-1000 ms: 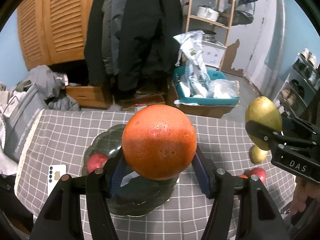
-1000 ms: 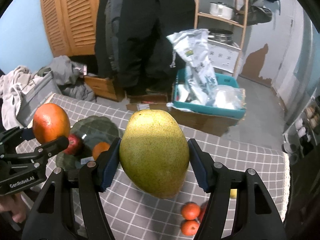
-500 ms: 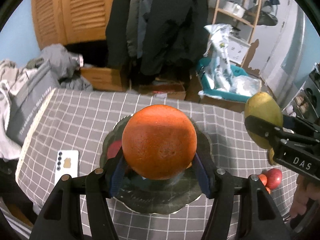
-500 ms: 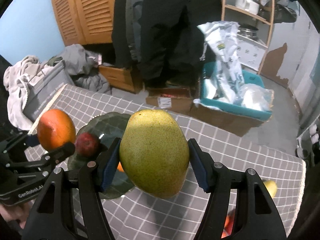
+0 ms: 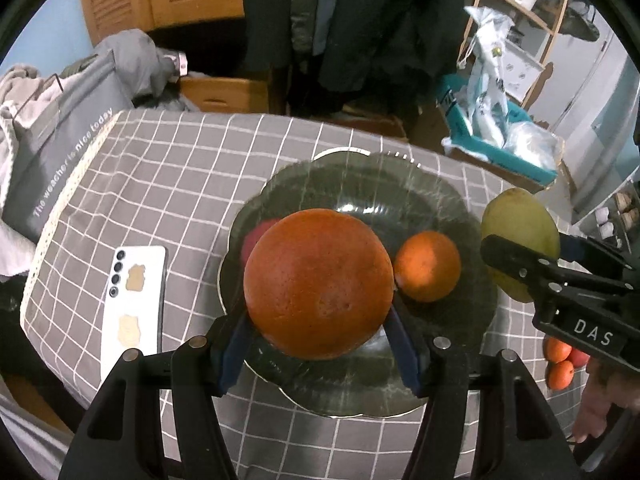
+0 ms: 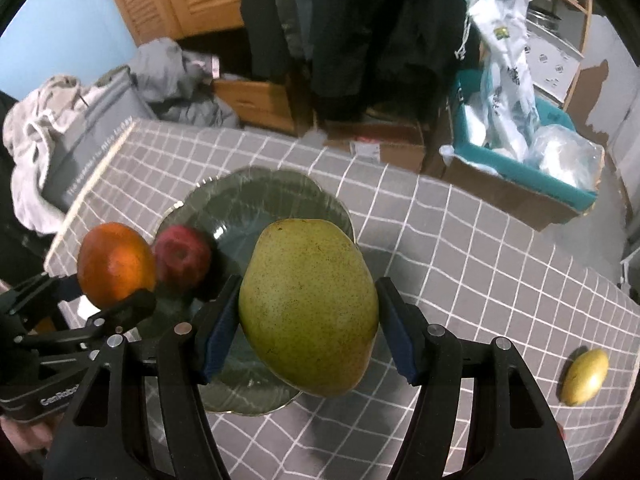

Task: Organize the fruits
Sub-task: 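Release the orange into the green bowl with the left tool while the right tool carries the pear, then lower the pear into the green bowl and open the right tool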

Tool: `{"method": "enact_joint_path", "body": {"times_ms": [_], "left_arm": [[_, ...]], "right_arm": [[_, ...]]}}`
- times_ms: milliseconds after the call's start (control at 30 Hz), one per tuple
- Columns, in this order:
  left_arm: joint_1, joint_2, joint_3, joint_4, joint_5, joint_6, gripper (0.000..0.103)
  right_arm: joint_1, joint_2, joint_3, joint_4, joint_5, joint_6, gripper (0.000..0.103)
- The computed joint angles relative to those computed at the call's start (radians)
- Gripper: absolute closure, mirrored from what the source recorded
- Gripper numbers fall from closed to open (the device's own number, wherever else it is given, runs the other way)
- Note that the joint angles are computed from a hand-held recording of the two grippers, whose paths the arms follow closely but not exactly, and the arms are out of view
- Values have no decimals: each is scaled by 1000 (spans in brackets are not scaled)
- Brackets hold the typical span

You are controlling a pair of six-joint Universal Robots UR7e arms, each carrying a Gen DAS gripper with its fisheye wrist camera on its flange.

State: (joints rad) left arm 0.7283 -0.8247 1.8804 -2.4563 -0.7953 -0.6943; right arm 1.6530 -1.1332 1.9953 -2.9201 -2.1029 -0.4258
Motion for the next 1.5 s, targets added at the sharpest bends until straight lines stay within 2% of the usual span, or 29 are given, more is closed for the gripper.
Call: {"method": "enact_joint_path", "body": {"times_ms": [700, 800, 933, 1133, 1267, 1300, 1367, 1500], "left_arm": [[34, 20, -14, 102, -62, -42, 38], [26, 24, -14, 108, -39, -39, 38], [21, 17, -9, 99, -26, -40, 28], [21, 5, -6, 118, -18, -60, 28], [18, -8, 0, 131, -6, -76, 28], [17, -11, 2, 132, -4, -79, 28], [16, -19, 4, 130, -2, -85, 28], [9, -30, 10, 124, 9, -87, 28]], "right_arm": [[-8, 23, 10, 82, -31, 16, 37], [-7, 21, 13, 89, -28, 17, 37], [-8, 19, 17, 103, -20, 21, 37], [-11, 18, 12, 131, -10, 39, 36], [-13, 0, 13, 143, 39, 49, 34], [-12, -4, 14, 140, 46, 49, 31], [-4, -8, 16, 118, 41, 42, 27], [0, -18, 14, 115, 42, 51, 27]]}}
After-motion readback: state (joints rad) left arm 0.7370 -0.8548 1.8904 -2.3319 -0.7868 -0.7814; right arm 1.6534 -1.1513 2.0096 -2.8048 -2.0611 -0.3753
